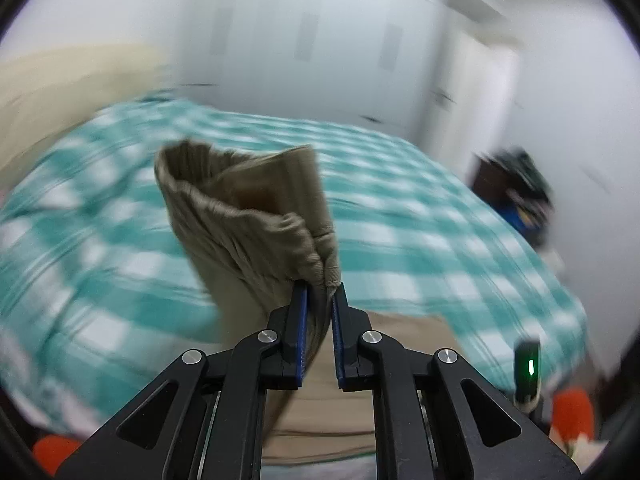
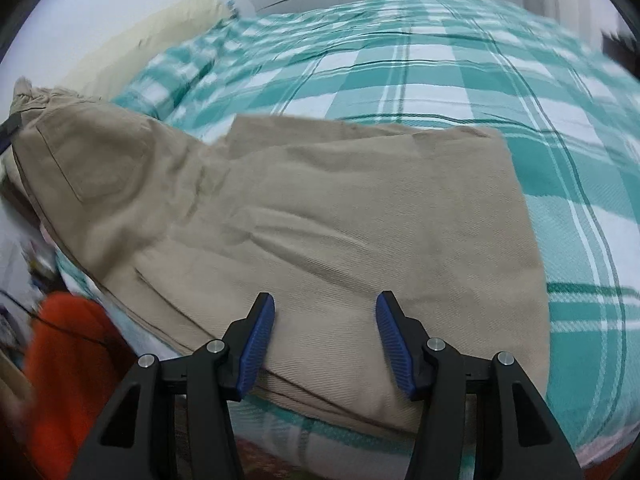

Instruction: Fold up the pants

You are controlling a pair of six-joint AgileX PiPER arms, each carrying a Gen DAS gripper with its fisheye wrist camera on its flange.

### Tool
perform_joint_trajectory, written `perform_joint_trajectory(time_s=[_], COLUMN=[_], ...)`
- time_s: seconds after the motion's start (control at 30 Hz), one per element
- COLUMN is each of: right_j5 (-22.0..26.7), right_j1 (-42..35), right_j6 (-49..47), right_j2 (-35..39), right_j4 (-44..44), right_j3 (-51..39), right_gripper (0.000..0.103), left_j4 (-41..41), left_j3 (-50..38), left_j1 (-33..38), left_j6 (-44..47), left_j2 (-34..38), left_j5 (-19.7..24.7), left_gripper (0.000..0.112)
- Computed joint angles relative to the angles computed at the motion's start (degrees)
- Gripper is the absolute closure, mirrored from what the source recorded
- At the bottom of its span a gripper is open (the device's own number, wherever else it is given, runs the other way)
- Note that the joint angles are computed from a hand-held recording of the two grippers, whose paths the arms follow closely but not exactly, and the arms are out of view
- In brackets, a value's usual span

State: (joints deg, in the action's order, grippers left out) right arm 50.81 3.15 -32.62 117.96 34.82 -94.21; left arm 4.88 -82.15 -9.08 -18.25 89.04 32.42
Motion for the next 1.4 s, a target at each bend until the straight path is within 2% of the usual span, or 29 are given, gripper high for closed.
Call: perform_joint_trajectory(time_s=[0.07, 0.13, 0.17, 0.2, 0.33, 0.43, 0.5, 0.57, 0.63, 0.7, 0.8, 0.9, 0.97, 1.0, 1.1, 1.2, 1.3, 1.4], right_j5=[0.9, -1.0, -2.3, -2.8, -4.8, -3.3, 1.9, 10.1, 15.2, 16.8, 15.2, 14.0, 12.1, 10.0, 8.5, 5.6, 8.0, 15.8], right_j1=[-3.0, -6.2, -8.6, -10.2, -15.5, -18.1, -19.1, -19.1, -17.7, -14.9, -10.0, -6.5, -4.9, -3.3, -1.3, 0.6, 1.6, 0.2], right_j6=[0.9, 2.9, 4.7, 6.0, 7.4, 3.4, -0.5, -2.7, -1.0, 2.8, 6.4, 12.0, 14.6, 17.2, 19.7, 14.9, 14.8, 23.2], right_j2=[-0.9, -2.4, -2.8, -2.7, -2.7, -2.5, -0.7, 2.4, 5.0, 7.0, 8.6, 11.3, 11.9, 11.4, 9.8, 5.8, 9.5, 19.6], right_j4=[3.6, 5.1, 5.4, 5.2, 5.3, 11.3, 18.1, 25.3, 27.7, 25.7, 19.4, 14.2, 9.8, 4.5, -0.4, -1.6, -4.2, -6.7], right_j3=[-0.1, 0.9, 1.1, 0.9, 1.6, 2.1, 0.2, -3.0, -5.9, -8.5, -11.8, -16.5, -18.1, -18.4, -19.9, -20.6, -30.1, -43.6], right_gripper=[0.05, 0.05, 0.05, 0.05, 0.05, 0.05, 0.05, 0.05, 0.05, 0.05, 0.05, 0.052, 0.07, 0.085, 0.088, 0.089, 0.09, 0.089], left_j4=[0.0, -2.9, -2.6, -0.7, -8.6, -4.3, -5.8, -6.3, -0.7, 3.2, -1.2, -0.2, 4.8, 6.3, 9.8, 11.1, 19.8, 21.9], left_j3=[-4.4, -8.4, -10.7, -11.6, -4.8, -0.2, 3.6, 9.2, 14.2, 19.5, 22.5, 22.8, 23.0, 23.2, 23.5, 22.3, 19.8, 18.3], left_j1=[-5.7, -9.3, -10.7, -12.0, -9.1, -6.2, -1.8, 2.0, 2.8, 3.6, 5.5, 5.4, 3.6, 3.1, 1.1, -0.6, -3.6, -4.5], left_j6=[2.8, 7.4, 7.5, 5.6, 11.1, 7.8, 8.7, 8.8, 4.2, 0.3, 3.1, 3.0, -0.1, -0.7, -2.2, -2.9, -10.1, -11.9], left_j2=[6.1, 12.5, 15.4, 17.1, 13.2, 9.1, 6.3, 3.4, 1.9, -0.1, -0.2, -0.6, -0.8, -0.9, 0.0, 2.1, 5.6, 8.0], left_j5=[0.9, 2.5, 4.7, 5.9, 3.1, 2.3, 2.3, 0.6, -2.0, -4.1, -5.5, -6.9, -7.8, -8.0, -8.4, -8.3, -6.1, -3.6], left_gripper=[0.096, 0.065, 0.039, 0.036, 0.032, 0.028, 0.028, 0.028, 0.028, 0.028, 0.028, 0.028, 0.028, 0.028, 0.028, 0.028, 0.028, 0.028])
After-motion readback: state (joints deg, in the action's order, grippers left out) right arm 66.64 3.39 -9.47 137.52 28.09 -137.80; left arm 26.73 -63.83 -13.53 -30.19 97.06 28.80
